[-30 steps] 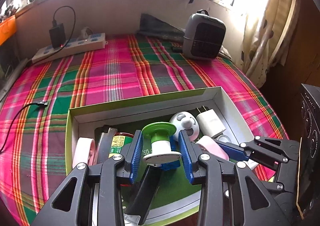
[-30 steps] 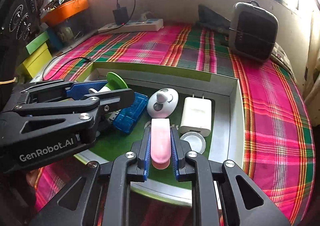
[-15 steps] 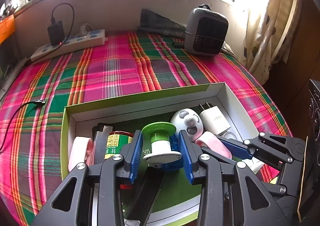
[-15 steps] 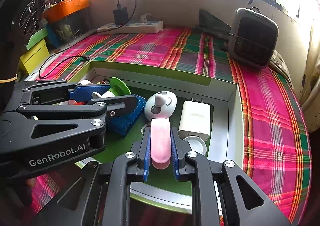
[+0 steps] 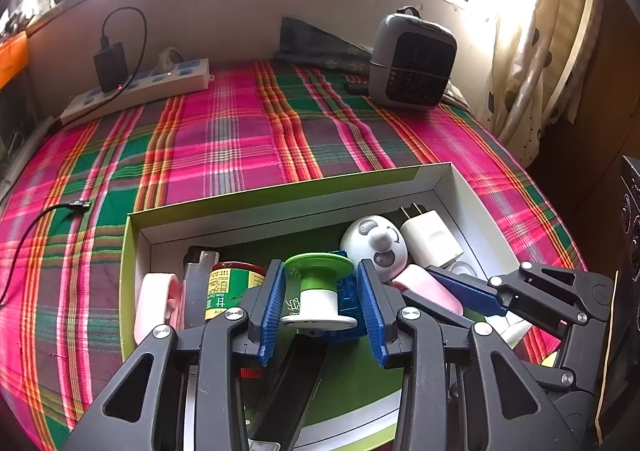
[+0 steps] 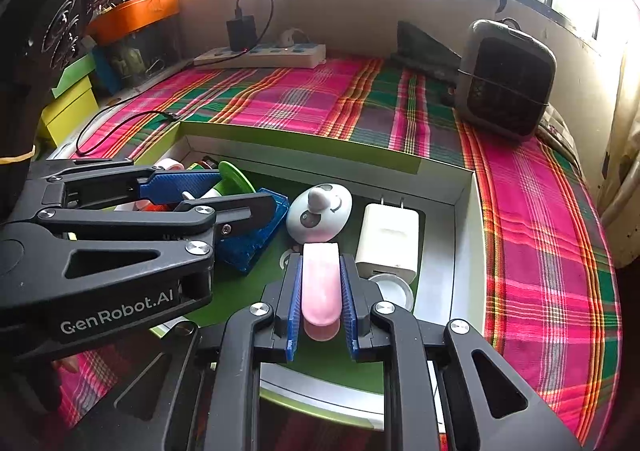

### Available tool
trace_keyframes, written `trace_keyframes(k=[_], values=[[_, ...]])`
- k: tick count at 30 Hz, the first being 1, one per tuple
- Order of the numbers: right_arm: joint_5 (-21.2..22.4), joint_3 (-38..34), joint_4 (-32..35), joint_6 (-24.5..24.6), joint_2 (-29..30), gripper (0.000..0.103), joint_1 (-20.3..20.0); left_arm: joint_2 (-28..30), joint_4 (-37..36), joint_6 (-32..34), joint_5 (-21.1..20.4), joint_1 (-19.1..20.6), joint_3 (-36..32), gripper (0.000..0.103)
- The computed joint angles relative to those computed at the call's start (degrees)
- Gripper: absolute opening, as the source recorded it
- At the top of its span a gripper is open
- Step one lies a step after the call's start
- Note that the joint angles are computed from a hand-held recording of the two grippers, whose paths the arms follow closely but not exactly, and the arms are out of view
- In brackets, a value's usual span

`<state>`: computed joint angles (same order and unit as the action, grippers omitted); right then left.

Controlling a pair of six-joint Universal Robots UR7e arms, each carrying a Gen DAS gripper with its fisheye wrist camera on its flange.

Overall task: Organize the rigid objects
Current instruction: 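Lower the spool and pink case into the box and open both tools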

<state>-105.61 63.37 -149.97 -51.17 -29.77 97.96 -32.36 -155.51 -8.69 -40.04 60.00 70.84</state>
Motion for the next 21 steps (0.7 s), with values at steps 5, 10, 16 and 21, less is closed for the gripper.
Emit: trace_keyframes(k=[5,10,16,21], values=[[0.4,0.1,0.3,0.1,-0.1,0.022,-0.1,-0.2,-0.3,0.0,-0.3,0.1,0.2,0.037],[0.8,0.4,0.5,0.3,-0.3,0.031,-0.1,-0.5,-1.7,0.2,-0.9,0.1,0.7,0.045],[1.0,1.3,-0.4,0.0,-0.8,0.039,-0.1,-1.0,-2.7,0.1,-1.4,0.0,1.5,0.045],[1.7,2.0,-1.0,0.6,-1.4,0.041,-0.2,-1.3,-3.9,0.6,-1.2,-0.3,2.2,0.045]])
